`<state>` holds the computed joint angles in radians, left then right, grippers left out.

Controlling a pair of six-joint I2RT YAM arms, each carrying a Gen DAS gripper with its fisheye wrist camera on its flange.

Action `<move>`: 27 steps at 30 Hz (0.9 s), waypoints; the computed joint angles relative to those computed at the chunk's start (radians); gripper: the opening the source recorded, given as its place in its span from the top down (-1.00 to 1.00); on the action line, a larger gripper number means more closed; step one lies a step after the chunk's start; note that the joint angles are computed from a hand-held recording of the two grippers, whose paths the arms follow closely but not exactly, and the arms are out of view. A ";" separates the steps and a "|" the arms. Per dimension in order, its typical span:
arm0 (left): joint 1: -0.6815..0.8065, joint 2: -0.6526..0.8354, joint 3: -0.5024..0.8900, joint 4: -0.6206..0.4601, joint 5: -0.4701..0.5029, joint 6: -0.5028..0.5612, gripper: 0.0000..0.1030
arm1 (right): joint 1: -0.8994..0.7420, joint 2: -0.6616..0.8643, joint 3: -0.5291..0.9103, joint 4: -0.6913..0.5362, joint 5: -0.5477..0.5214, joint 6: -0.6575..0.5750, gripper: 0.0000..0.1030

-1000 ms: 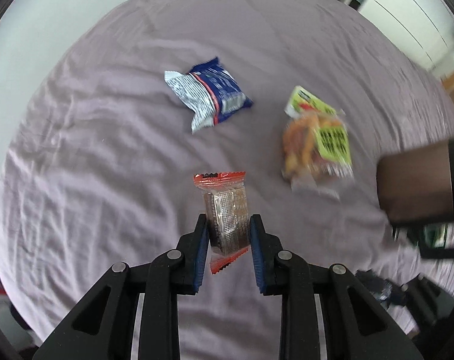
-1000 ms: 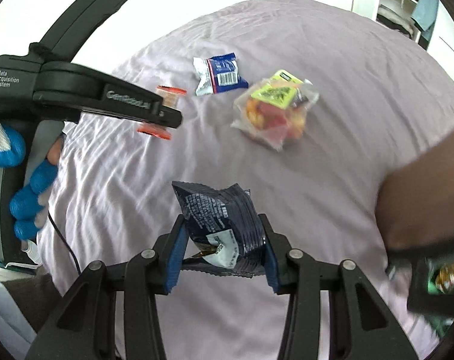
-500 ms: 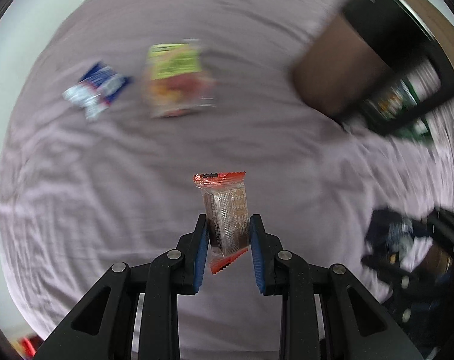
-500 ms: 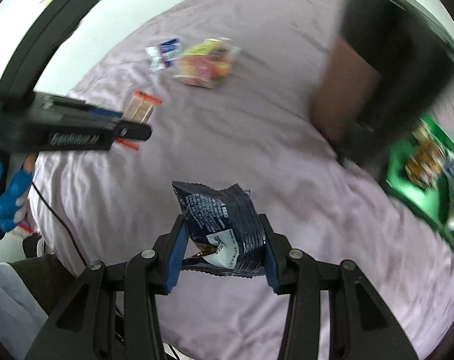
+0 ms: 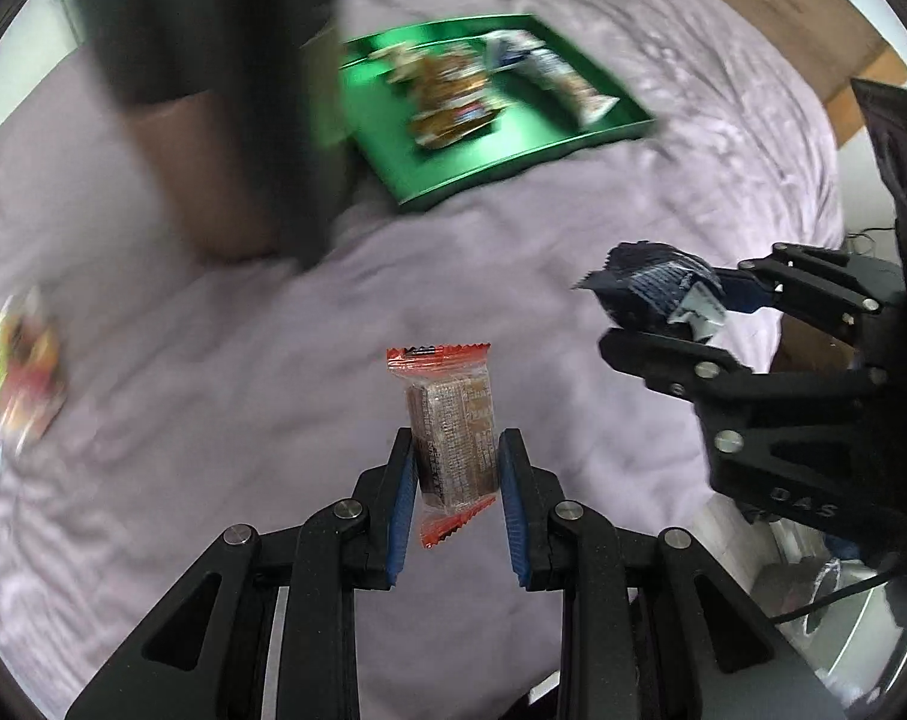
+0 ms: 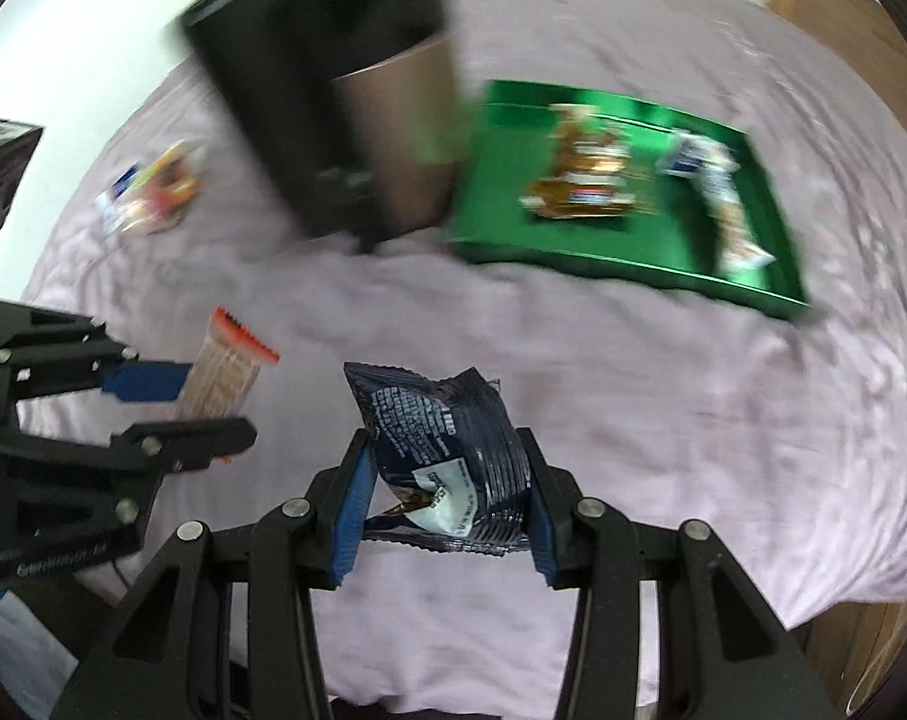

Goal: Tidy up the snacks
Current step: 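Carry the orange bar and dark blue packet over the green tray with both grippers, then lower both packets into the tray and open both grippers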

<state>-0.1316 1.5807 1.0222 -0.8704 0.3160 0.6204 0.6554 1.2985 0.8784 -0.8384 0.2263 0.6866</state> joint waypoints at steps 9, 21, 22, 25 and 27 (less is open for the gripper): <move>-0.268 0.224 0.247 0.113 0.011 -0.306 0.56 | -0.396 -0.121 -0.054 0.035 0.004 -0.304 0.45; -0.421 0.693 0.775 0.149 -0.113 -0.582 0.56 | -0.807 0.151 0.046 0.347 -0.111 -0.670 0.45; -0.428 0.733 0.826 0.141 -0.124 -0.597 0.56 | -0.820 0.180 0.057 0.363 -0.112 -0.684 0.45; -0.440 0.809 0.920 0.121 -0.151 -0.626 0.56 | -0.846 0.268 0.087 0.409 -0.108 -0.724 0.45; -0.442 0.849 0.967 0.108 -0.165 -0.641 0.56 | -0.860 0.324 0.106 0.434 -0.111 -0.745 0.45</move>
